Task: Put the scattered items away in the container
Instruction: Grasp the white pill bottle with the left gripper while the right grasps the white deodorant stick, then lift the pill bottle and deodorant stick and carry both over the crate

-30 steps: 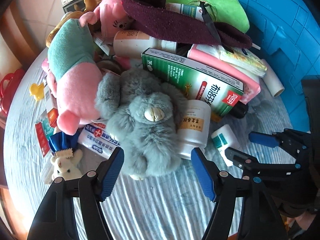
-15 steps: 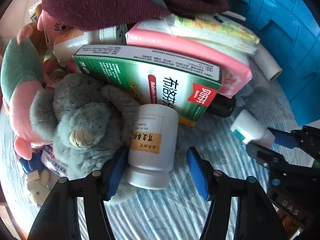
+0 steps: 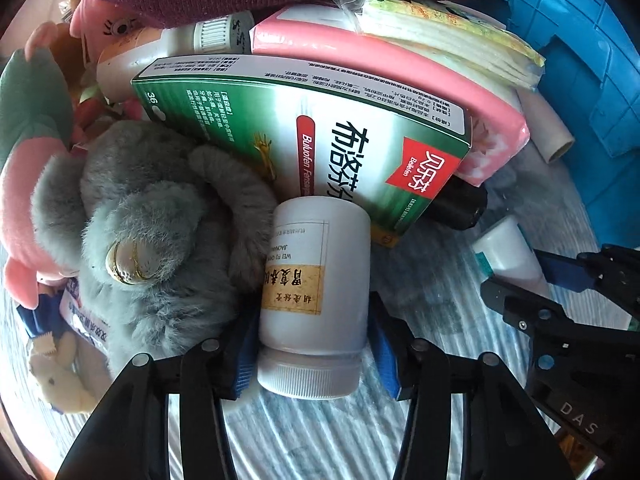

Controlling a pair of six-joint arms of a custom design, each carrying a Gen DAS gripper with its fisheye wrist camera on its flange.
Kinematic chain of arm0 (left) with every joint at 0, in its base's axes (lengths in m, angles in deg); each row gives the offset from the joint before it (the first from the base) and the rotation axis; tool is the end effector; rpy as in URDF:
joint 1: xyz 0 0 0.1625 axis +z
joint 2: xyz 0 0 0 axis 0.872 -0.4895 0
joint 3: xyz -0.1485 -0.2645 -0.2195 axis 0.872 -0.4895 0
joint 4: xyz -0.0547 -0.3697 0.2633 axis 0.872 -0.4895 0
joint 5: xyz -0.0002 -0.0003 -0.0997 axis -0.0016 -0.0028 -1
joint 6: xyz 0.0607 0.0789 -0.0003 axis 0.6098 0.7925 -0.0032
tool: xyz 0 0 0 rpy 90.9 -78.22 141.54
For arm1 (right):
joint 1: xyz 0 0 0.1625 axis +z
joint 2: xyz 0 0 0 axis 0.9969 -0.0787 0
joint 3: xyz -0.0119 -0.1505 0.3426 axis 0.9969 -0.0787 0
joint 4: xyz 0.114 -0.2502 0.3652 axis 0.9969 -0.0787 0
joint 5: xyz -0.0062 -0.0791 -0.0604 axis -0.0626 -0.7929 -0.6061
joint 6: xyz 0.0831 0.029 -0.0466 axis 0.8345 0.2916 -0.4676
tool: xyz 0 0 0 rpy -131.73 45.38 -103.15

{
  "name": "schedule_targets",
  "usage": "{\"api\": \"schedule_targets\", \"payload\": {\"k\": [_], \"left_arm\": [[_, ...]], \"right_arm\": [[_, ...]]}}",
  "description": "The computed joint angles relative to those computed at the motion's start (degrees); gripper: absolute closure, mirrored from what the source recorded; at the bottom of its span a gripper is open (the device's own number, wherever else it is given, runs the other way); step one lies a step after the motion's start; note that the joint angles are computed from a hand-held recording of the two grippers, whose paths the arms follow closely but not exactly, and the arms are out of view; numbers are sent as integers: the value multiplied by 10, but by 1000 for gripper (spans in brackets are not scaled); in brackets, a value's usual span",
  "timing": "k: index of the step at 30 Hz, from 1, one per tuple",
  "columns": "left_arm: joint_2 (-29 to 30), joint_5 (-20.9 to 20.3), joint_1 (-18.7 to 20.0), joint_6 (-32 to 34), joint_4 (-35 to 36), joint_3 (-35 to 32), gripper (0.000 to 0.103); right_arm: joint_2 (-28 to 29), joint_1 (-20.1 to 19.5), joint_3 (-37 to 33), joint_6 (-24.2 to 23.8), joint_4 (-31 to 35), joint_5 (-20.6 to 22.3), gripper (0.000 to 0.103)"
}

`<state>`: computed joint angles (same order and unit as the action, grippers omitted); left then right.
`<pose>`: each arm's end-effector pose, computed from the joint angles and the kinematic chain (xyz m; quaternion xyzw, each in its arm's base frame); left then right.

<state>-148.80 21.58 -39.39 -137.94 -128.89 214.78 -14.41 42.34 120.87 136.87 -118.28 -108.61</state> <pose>-0.2007 -0.2744 0.1736 0.1335 0.9322 -0.1276 0.3114 0.2916 -0.2905 0.1029 -0.0461 -0.8713 0.1977 0.4468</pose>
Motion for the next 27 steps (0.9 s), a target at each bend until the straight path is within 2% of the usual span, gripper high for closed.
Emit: {"api": "schedule_targets", "payload": {"k": [4,5,7,9,10,11,14,21,26,27], "left_arm": [[6,-4,9,6,-13,-2,49],[9,-3,10,8,-14,-3,50],[12,0,12,9,-15,-3,50],[9,5,12,9,-15,-1,56],[7,5,12,11,-14,-1,56],[4,5,10,10,-12,0,56],[-10,12,0,-6,11,1,56],[-71,43,-39,-52,105,-22,56],[-100,90,-74,-111,201,-66,56],[-99,92,-93,-133,223,-72,56]], "right_arm": [[0,4,3,-1,-5,-1,64],[1,5,3,0,-3,-2,57],[1,4,3,8,7,-6,53],[-2,-1,11,3,-3,-1,53],[0,1,9,11,8,-3,59],[2,5,7,17,17,-6,69],[0,18,11,15,5,-3,69],[5,70,-15,31,34,-10,69],[55,127,-73,20,38,-23,69],[62,126,-89,-3,28,-33,69]]}}
